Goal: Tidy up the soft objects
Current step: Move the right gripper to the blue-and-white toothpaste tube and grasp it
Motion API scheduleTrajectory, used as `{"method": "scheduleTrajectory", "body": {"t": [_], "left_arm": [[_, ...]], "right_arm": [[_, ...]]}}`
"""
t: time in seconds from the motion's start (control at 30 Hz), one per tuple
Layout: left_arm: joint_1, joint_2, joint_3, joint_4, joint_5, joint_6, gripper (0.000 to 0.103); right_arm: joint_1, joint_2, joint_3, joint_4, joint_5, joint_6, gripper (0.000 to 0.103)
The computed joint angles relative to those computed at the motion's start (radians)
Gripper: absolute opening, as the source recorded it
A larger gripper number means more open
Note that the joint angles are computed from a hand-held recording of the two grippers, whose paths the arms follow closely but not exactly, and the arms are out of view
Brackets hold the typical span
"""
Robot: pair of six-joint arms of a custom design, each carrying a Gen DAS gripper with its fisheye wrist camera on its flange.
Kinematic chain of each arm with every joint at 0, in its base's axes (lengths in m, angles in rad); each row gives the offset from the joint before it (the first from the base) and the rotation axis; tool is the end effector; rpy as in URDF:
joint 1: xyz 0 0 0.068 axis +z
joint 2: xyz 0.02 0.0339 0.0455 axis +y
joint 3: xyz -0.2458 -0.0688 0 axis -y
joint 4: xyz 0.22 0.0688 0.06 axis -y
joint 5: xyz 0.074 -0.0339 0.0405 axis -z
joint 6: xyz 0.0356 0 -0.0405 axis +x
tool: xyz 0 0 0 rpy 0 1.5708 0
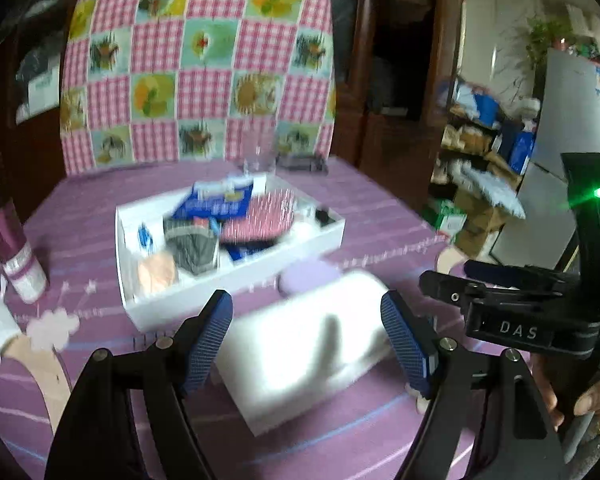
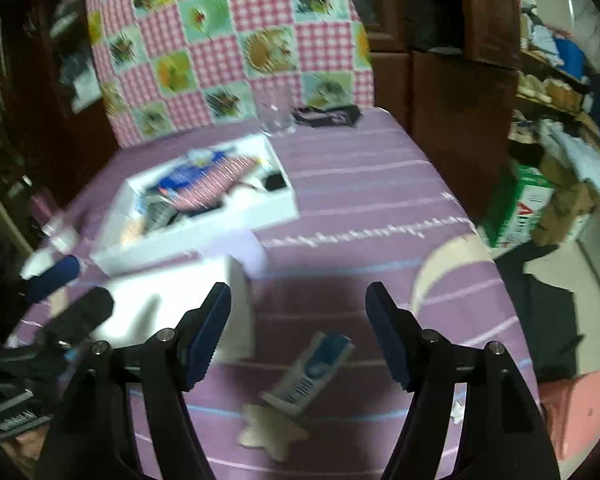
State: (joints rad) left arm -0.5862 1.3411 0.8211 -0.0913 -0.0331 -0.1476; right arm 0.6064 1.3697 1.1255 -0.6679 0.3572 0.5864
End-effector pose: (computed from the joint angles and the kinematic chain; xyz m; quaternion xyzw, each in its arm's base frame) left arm 0.2293 -0.1509 0.2327 0.1855 0.8674 -0.1518 0.4360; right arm 0.2245 0.1406 0.2745 0.0481 0.9317 0.0397 0.3578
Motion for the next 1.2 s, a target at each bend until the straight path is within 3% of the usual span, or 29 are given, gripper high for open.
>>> {"method": "scheduleTrajectory", "body": {"t": [0.1, 0.23, 0.27, 0.37, 0.43, 0.53, 0.63, 0.77, 0.87, 1.03, 1.2], "left_arm": [[0.015, 0.002, 0.001, -0.007, 0.049, -0.016, 0.077], [0.017, -0.01, -0.004, -0.023, 0.06, -0.016, 0.077], [0.017, -0.009, 0.001, -0.031, 0.066, -0.015, 0.077], [0.01, 0.012, 0.029, -0.076, 0.073, -0.015, 0.076], [-0.006, 0.03, 0.04, -0.096, 0.05, -0.009, 0.06], [-0.014, 0.07, 0.07, -0.137, 0.052, -0.01, 0.048], [-0.027, 0.069, 0.066, -0.136, 0.035, -0.003, 0.047], [-0.011, 0.061, 0.07, -0.154, 0.112, -0.005, 0.047], [-0.026, 0.059, 0.069, -0.154, 0.088, -0.003, 0.047], [-0.041, 0.072, 0.078, -0.162, 0.077, -0.005, 0.047], [-0.056, 0.063, 0.074, -0.156, 0.053, -0.004, 0.047]], "right_arm": [[0.009, -0.017, -0.021, 0.012, 0.008, 0.001, 0.07], [0.001, -0.033, -0.01, -0.059, 0.046, 0.158, 0.07], [-0.013, -0.049, -0.024, -0.049, 0.028, 0.175, 0.07], [-0.104, -0.09, -0.064, -0.004, -0.161, 0.154, 0.067], [-0.147, -0.096, -0.084, 0.008, -0.248, 0.166, 0.051], [-0.173, -0.054, -0.066, -0.034, -0.318, 0.159, 0.044], [-0.134, 0.007, -0.02, -0.091, -0.283, 0.139, 0.041], [-0.064, 0.058, 0.023, -0.134, -0.194, 0.112, 0.041], [-0.054, 0.078, 0.031, -0.155, -0.157, 0.12, 0.041], [-0.083, 0.106, 0.013, -0.146, -0.186, 0.149, 0.041], [0.009, 0.172, 0.055, -0.174, -0.054, 0.136, 0.042]]}}
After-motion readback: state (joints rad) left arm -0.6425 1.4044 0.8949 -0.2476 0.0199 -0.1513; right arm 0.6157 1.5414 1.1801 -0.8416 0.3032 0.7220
